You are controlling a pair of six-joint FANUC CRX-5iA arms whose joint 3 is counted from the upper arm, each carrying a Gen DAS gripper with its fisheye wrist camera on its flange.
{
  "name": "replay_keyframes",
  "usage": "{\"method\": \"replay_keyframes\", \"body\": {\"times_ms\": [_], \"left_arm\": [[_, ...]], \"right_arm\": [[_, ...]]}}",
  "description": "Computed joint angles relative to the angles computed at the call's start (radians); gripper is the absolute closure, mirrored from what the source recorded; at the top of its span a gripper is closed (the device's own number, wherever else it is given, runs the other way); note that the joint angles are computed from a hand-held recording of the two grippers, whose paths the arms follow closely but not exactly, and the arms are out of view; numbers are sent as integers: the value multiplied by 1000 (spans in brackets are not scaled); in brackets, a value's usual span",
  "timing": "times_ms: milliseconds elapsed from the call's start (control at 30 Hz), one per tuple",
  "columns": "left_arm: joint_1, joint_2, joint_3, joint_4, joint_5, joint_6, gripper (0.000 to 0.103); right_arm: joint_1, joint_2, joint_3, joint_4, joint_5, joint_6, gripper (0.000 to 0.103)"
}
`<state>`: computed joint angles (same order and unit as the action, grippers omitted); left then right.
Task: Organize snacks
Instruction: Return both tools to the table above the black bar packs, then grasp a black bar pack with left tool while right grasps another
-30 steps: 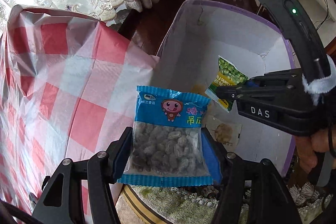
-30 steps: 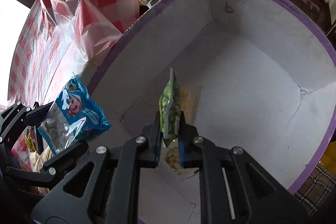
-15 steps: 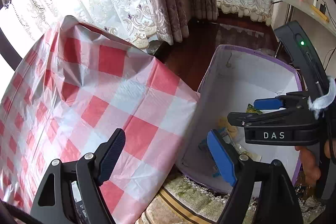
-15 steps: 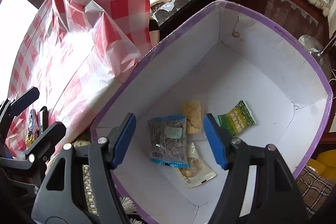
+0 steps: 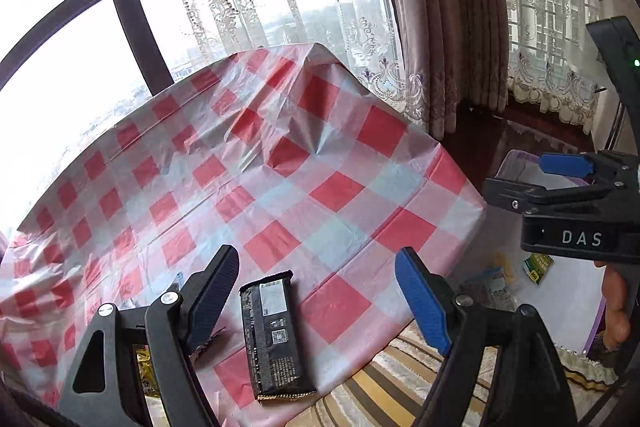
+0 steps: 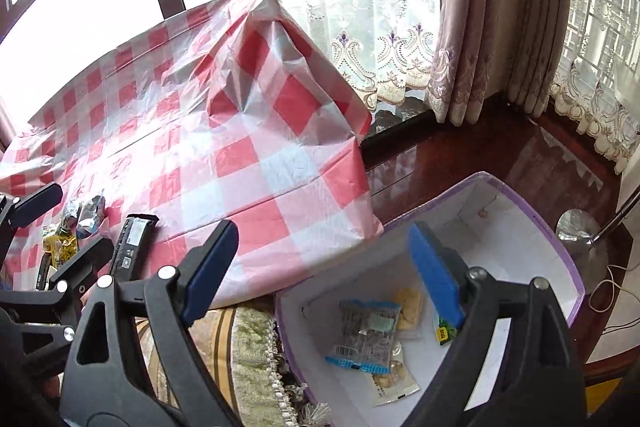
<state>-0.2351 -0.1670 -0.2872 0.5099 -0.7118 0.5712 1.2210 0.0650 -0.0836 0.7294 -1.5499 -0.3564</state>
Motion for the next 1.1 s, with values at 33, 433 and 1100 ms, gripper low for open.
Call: {"method": "replay_keyframes", "body": {"times_ms": [33, 433, 1100], "left_arm": [[28, -9, -9, 4, -1, 12, 22], [364, -28, -38, 53, -73, 140, 22], [609, 227, 164, -65, -350, 254, 22]], "right_arm": [[-4, 11, 15, 3, 30, 23, 15], [-55, 165, 200, -84, 261, 188, 15], [-129, 464, 628, -307, 110, 477, 15]]}}
